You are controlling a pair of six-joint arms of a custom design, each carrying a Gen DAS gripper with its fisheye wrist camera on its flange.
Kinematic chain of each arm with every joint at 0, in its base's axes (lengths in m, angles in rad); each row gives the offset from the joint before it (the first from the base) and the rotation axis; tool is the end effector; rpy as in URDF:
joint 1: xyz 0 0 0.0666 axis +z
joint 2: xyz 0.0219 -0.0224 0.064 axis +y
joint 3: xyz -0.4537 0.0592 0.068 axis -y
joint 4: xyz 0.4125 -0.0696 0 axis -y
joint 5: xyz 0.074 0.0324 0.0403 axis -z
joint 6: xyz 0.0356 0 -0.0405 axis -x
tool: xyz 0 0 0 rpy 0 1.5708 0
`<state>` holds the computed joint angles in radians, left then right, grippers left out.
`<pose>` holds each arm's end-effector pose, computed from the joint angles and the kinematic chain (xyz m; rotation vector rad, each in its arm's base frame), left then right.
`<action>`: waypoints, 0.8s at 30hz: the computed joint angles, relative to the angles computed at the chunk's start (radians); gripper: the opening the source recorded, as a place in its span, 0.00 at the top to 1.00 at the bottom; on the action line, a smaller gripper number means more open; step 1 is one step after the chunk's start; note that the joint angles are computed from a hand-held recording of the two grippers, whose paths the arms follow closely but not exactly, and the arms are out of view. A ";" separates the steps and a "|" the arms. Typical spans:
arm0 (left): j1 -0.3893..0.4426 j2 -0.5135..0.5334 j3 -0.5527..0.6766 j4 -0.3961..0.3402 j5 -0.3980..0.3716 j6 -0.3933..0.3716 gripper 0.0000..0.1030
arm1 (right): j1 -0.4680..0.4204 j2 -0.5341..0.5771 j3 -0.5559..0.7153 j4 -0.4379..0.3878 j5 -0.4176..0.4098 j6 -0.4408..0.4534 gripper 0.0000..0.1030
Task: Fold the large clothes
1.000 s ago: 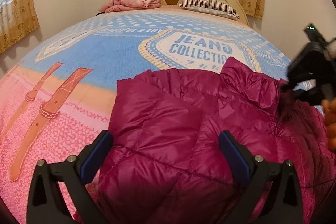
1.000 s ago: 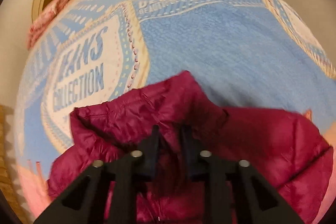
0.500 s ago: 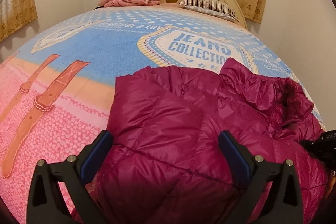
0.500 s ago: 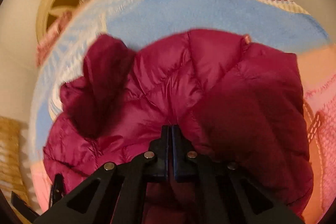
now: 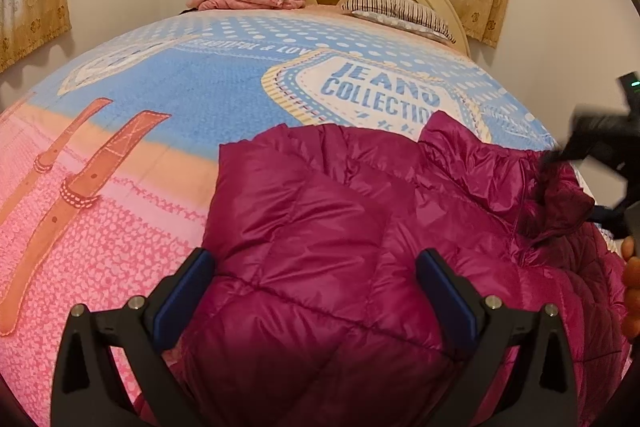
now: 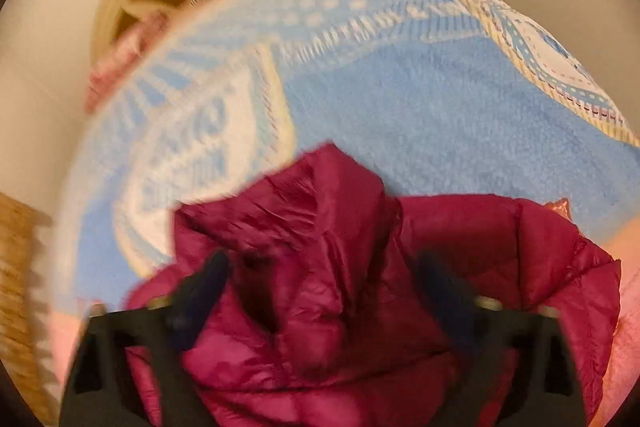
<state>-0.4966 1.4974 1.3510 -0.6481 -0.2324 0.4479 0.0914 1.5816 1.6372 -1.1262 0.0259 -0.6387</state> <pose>0.4789 -0.2507 0.4502 -0.0548 2.3457 -0.1923 0.5568 0.0497 0.5102 0.7266 2.5562 0.2102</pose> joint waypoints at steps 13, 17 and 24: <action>0.008 -0.008 -0.010 0.016 0.034 0.004 0.00 | -0.036 -0.174 -0.254 0.084 -0.010 -0.090 0.90; 0.021 -0.017 0.005 -0.008 0.108 -0.025 0.00 | -0.040 -0.235 -0.369 0.255 -0.012 -0.107 0.92; 0.004 0.037 0.185 -0.077 0.238 -0.088 0.00 | -0.008 -0.290 -0.461 0.405 0.067 -0.067 0.91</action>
